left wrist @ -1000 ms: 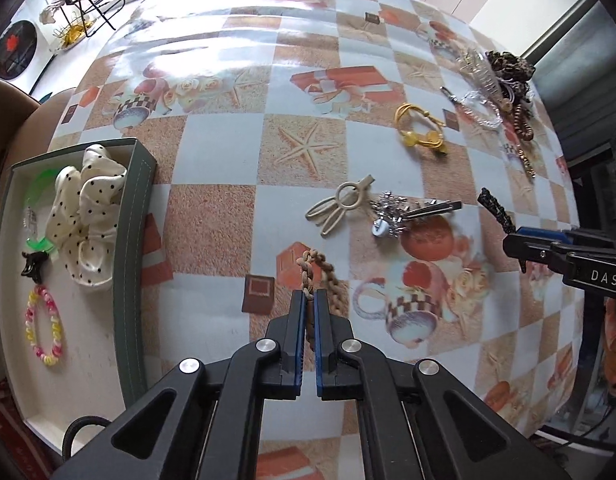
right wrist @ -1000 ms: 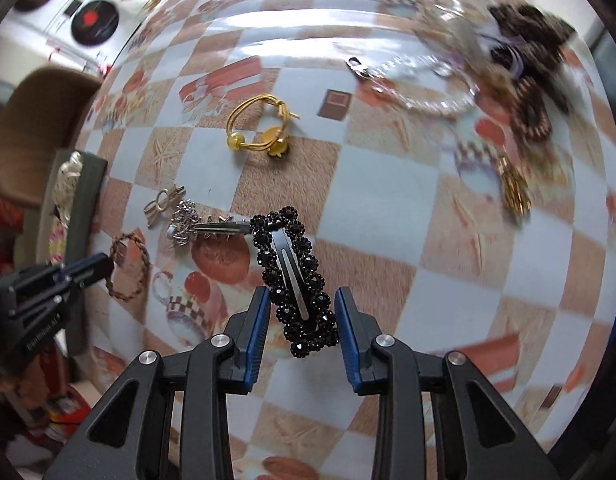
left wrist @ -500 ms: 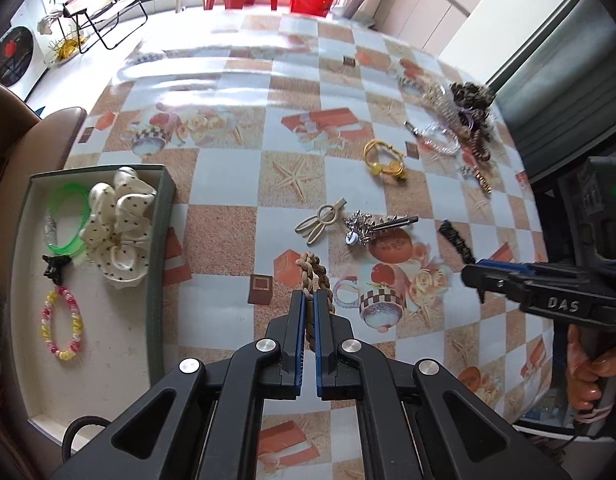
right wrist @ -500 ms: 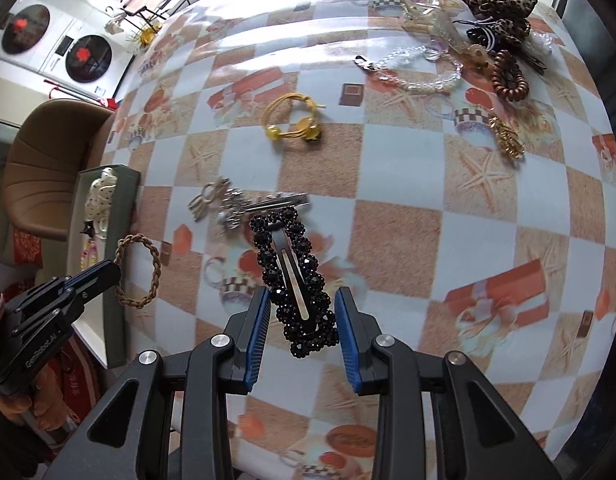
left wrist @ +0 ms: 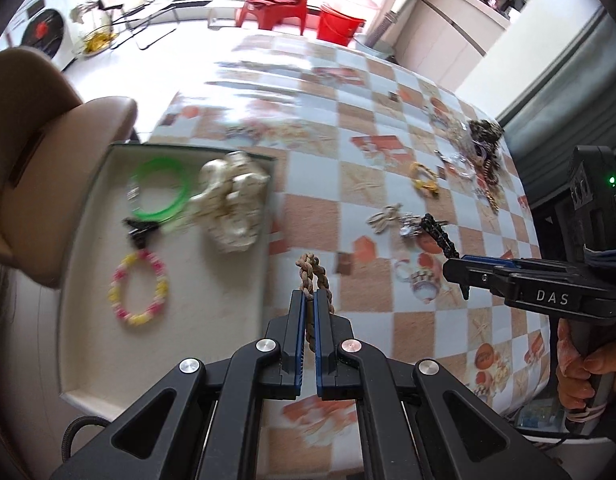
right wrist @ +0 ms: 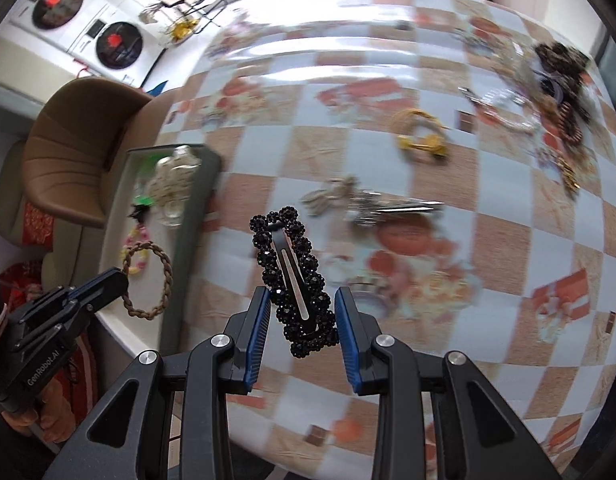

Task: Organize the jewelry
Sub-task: 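Carry the braided bracelet with the left tool while the right tool carries the black clip to the tray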

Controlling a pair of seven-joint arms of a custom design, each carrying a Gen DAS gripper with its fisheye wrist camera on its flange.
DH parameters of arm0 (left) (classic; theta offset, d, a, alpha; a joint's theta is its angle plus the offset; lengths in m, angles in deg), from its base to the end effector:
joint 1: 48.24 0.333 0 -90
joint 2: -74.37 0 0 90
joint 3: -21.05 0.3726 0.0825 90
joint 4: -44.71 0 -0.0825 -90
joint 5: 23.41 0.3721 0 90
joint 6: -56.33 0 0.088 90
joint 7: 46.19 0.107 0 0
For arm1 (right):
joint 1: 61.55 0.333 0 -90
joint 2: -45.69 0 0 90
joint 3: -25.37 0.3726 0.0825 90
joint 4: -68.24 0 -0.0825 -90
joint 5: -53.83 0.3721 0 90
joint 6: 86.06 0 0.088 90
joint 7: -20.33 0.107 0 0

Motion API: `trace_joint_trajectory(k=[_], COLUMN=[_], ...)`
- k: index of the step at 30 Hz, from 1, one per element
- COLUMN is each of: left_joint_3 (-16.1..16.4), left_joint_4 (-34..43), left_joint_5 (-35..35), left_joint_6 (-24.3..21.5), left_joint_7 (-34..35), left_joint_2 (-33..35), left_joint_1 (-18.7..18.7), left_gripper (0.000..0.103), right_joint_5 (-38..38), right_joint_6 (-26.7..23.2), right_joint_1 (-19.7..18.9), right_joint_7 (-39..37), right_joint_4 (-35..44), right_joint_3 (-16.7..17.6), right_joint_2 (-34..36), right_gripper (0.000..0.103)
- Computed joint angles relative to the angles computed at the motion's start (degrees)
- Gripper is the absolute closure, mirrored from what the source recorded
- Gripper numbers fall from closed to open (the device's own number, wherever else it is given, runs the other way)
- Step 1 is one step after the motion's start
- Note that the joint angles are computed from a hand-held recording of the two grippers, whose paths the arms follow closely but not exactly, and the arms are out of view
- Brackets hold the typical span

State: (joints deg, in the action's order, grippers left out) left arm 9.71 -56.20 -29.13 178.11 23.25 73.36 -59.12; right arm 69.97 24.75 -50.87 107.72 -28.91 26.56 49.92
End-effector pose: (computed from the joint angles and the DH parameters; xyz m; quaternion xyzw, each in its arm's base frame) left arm 0.5333 -0.2239 0.6578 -0.6959 0.6913 -0.1915 0.0347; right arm 0.5791 0.1408 0.6175 -0.7561 0.6350 0.0506 0.1498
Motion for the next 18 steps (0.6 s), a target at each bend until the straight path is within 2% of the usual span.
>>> trace_joint_trajectory(k=[11,18], left_joint_3=[3.9,5.7], left_joint_4=[-12.1,-18.0], left_joint_5=[0.2,1.5], left_joint_6=[0.3,-0.4], left_joint_7=[-1.0,-1.2], left_joint_2=[-9.9,-12.7], left_joint_1=[3.5,5.4], left_gripper=[0.097,0.096], right_joint_5=[1.3,0.7], right_joint_6=[0.2,-1.4], right_joint_1=[6.2,10.4], right_joint_7=[0.2,0.6], right_joint_4=[2.2,3.0], right_joint_3=[3.8,5.5], right_joint_2=[2.6,5.3], right_gripper=[0.067,0.067])
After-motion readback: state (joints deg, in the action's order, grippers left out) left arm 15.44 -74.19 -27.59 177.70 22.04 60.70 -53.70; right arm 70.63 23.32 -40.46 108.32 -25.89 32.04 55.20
